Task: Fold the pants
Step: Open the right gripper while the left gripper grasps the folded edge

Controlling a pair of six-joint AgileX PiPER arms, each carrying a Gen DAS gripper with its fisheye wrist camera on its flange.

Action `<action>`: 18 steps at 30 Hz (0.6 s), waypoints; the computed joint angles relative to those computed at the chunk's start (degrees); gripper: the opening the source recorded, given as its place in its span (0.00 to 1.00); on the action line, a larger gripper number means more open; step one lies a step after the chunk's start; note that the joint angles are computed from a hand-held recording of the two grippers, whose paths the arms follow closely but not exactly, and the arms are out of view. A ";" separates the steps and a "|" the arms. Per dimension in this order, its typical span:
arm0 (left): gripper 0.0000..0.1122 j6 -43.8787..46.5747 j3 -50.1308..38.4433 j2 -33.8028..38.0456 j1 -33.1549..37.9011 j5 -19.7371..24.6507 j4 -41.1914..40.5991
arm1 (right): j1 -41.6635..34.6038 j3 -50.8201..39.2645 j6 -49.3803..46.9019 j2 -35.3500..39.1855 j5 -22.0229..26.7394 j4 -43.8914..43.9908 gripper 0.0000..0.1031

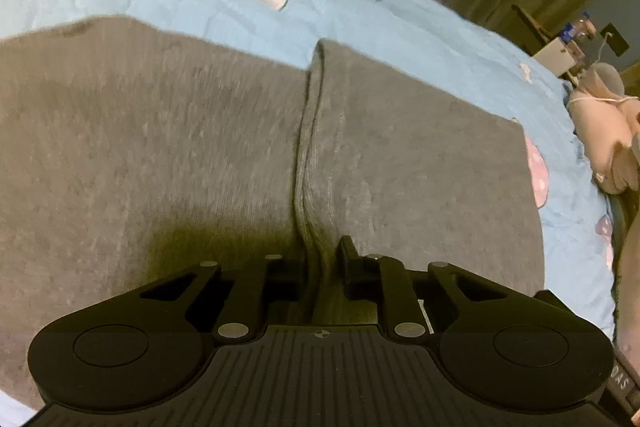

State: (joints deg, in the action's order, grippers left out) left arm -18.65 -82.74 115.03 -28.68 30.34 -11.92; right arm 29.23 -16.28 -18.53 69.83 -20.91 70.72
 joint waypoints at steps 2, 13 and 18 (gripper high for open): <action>0.16 -0.45 1.83 -2.04 -0.25 -1.38 0.33 | -0.04 0.18 0.66 -0.20 -0.05 -0.50 0.92; 0.13 -1.85 6.09 -7.29 0.77 -3.05 3.48 | 1.73 0.30 0.08 0.25 -1.81 -0.06 0.92; 0.12 -4.85 9.48 -10.07 1.06 -4.34 8.30 | 1.46 -0.45 -0.96 1.23 -1.02 0.63 0.92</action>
State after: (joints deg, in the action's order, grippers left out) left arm -23.49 -73.27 104.96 -27.62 26.00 -3.62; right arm 30.69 -16.73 -19.49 71.06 -21.93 71.35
